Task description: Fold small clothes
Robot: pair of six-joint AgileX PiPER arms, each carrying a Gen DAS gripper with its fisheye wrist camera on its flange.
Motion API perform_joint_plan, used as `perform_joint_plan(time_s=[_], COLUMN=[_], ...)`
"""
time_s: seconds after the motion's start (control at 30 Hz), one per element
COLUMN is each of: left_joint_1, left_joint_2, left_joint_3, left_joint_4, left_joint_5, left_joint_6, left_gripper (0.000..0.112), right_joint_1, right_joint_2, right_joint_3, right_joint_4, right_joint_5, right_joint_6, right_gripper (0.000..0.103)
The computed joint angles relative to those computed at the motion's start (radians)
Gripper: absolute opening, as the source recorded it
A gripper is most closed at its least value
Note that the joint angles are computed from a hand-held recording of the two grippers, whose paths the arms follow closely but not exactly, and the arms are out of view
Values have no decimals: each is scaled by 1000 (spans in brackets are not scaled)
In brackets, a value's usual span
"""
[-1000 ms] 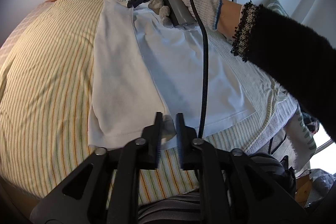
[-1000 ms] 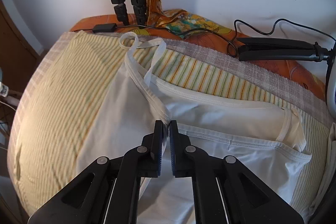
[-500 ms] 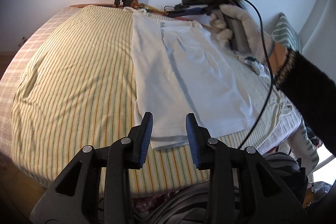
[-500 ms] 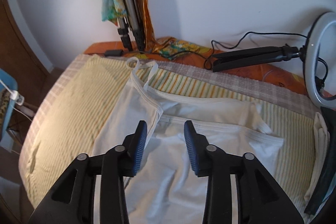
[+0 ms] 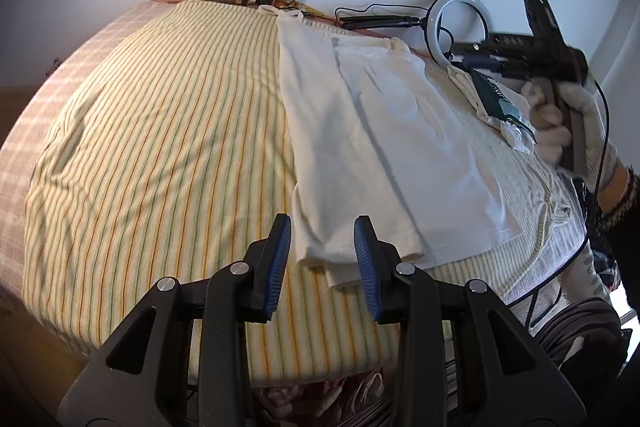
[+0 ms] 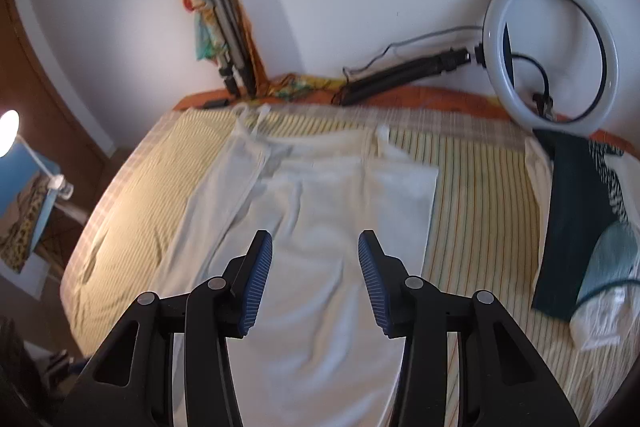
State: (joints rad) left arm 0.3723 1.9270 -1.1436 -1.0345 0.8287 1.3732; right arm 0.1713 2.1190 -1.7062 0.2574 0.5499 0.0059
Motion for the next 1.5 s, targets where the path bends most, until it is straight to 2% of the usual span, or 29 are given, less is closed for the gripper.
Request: perform_joint_plan(time_s=[0.13,0.27,0.37,0.47,0.53,0.63,0.67,0.7,0.77,0.83,0.9,0.97,1.0,1.1,1.23,1.3,1.43,1.47,1.5], left_joint_1=[13,31,40,67,85,89,85,80,67,46,22,9,4,6,35,69,112,112,108], left_joint_2=[9,16,-1,-13,-19,-26,-28,-31,-29,-22,-8,17,30,67,100,93,94,102,96], left_joint_3=[7,16,49,68,76,88,96,104,119,126,125,102,88,46,-14,-18,-18,-20,-4], left_joint_4=[16,2,-13,-23,-30,-30,-33,-35,-53,-61,-70,-65,-61,-63,-38,-56,-59,-54,-58], left_joint_5=[-10,4,-22,-9,5,2,-8,-17,-39,-69,-109,-115,-108,-53,44,114,207,208,168], left_joint_6=[10,46,109,145,175,229,252,267,310,335,348,321,301,270,137,125,98,81,88], left_gripper=[33,33,33,33,33,33,33,33,33,32,18,13,6,0,0,0,0,0,0], right_joint_1=[48,121,171,208,224,231,241,250,260,245,229,229,229,245,234,222,221,224,228], right_joint_2=[-40,-14,45,103,105,114,118,122,123,111,85,60,48,37,19,6,-12,-9,3], right_joint_3=[119,171,129,75,74,73,68,63,74,102,153,176,185,193,227,238,255,255,250], right_joint_4=[179,365,381,373,383,443,437,423,422,507,624,662,658,617,659,710,789,782,771], right_joint_5=[25,76,138,187,179,193,195,191,175,163,141,117,111,95,91,97,79,72,72], right_joint_6=[-196,-382,-375,-342,-340,-366,-348,-327,-307,-352,-428,-448,-446,-398,-420,-459,-537,-532,-520], right_gripper=[44,43,43,43,43,32,27,17,8,5,5,4,4,4,4,4,4,4,4])
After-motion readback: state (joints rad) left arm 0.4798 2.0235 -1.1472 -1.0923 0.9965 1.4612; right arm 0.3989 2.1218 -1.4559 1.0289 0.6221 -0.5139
